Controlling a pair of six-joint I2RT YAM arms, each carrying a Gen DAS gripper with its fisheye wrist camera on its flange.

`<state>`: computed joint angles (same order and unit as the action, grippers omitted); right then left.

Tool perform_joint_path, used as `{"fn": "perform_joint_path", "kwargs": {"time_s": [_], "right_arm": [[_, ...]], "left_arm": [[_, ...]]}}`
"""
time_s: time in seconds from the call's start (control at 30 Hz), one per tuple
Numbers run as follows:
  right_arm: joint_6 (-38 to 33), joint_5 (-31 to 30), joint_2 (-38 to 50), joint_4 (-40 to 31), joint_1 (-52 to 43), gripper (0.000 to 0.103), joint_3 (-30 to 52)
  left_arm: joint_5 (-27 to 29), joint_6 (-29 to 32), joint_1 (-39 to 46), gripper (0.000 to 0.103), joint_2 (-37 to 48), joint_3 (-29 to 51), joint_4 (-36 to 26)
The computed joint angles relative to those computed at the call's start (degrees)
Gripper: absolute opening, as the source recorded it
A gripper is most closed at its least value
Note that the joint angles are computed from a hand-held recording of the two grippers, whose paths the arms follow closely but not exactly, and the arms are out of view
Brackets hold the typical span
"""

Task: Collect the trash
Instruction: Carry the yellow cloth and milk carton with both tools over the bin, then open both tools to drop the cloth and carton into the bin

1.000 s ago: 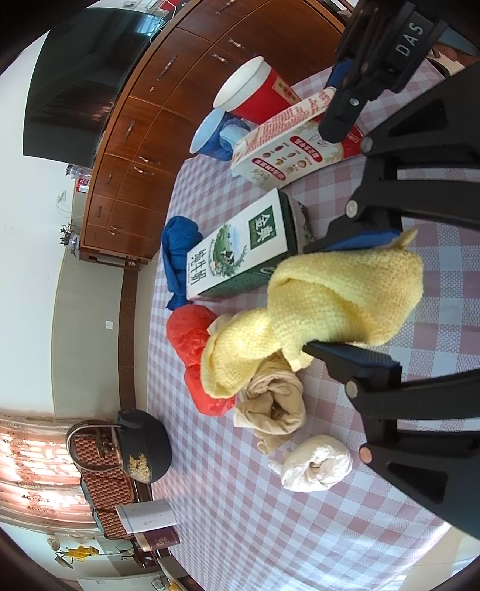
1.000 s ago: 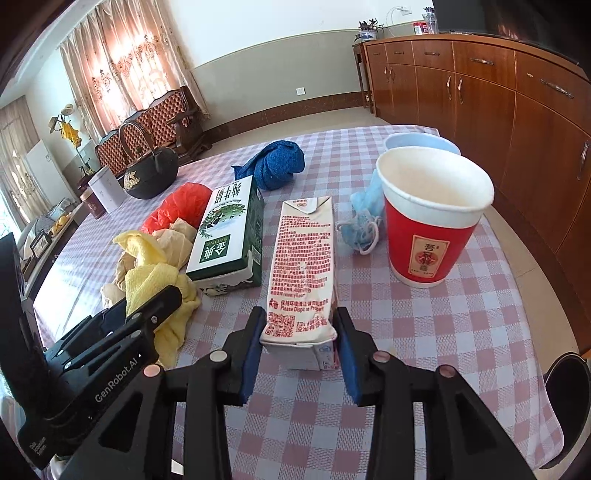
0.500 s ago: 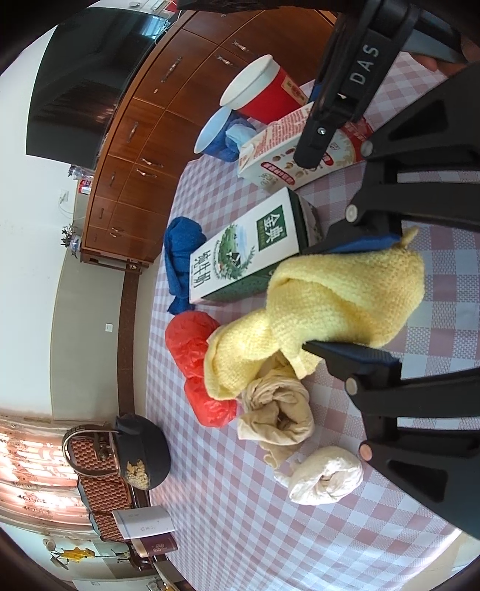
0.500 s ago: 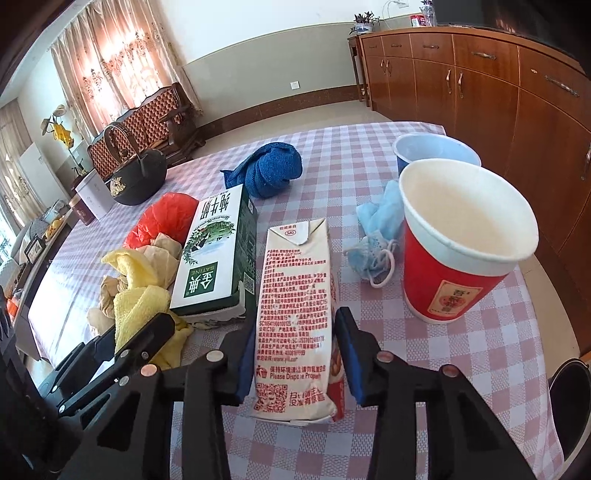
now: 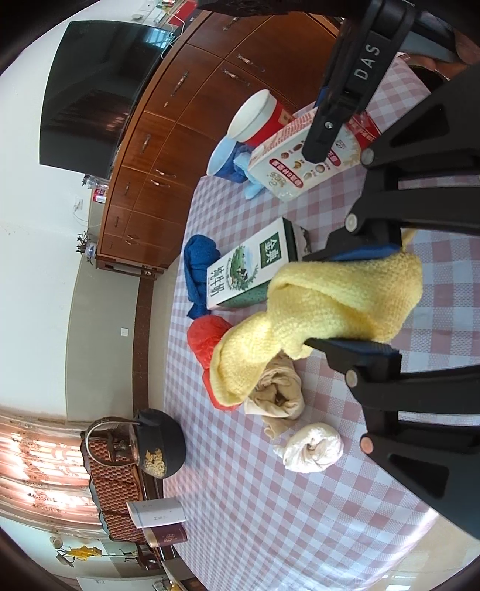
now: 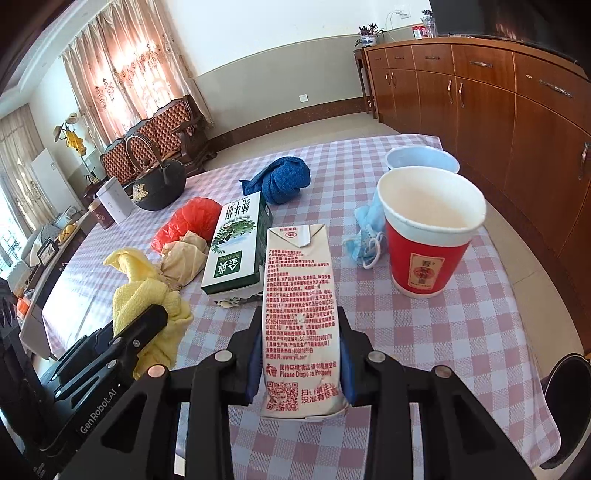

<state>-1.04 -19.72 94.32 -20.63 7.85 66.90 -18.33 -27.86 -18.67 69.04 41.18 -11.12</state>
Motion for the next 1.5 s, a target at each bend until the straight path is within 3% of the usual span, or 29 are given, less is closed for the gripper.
{"fn": "perform_joint_path", "kwargs": {"time_s": [0.27, 0.57, 0.77, 0.97, 1.3, 1.5], "right_arm": [[-3.91, -5.05, -11.2, -3.84, -8.53, 0.036, -6.55], [-12.24, -13.17, -14.79, -10.63, -33.93, 0.036, -5.22], [-16.63, -15.39, -6.14, -13.06, -50.74, 0.036, 1.93], [-18.75, -14.24, 6.53, -14.17, -60.69, 0.036, 11.08], [-19.28, -8.8, 27.16, -18.17, -64.22, 0.036, 28.57], [-19.82, -5.89, 37.67, -22.41, -63.84, 0.036, 38.98]], "left_arm": [[-3.01, -1.29, -9.37, 0.036, -1.43, 3.25, -4.42], [-1.62, -1.0, -22.84, 0.036, 11.98, 14.98, -1.15], [4.03, 1.18, -29.62, 0.036, 27.61, 29.67, 0.28], [8.93, 2.28, -34.22, 0.036, 42.95, 46.45, -2.74], [15.38, 2.32, -36.7, 0.036, 66.37, 73.51, -14.66], [18.26, 2.44, -37.19, 0.036, 80.04, 95.0, -26.32]]}}
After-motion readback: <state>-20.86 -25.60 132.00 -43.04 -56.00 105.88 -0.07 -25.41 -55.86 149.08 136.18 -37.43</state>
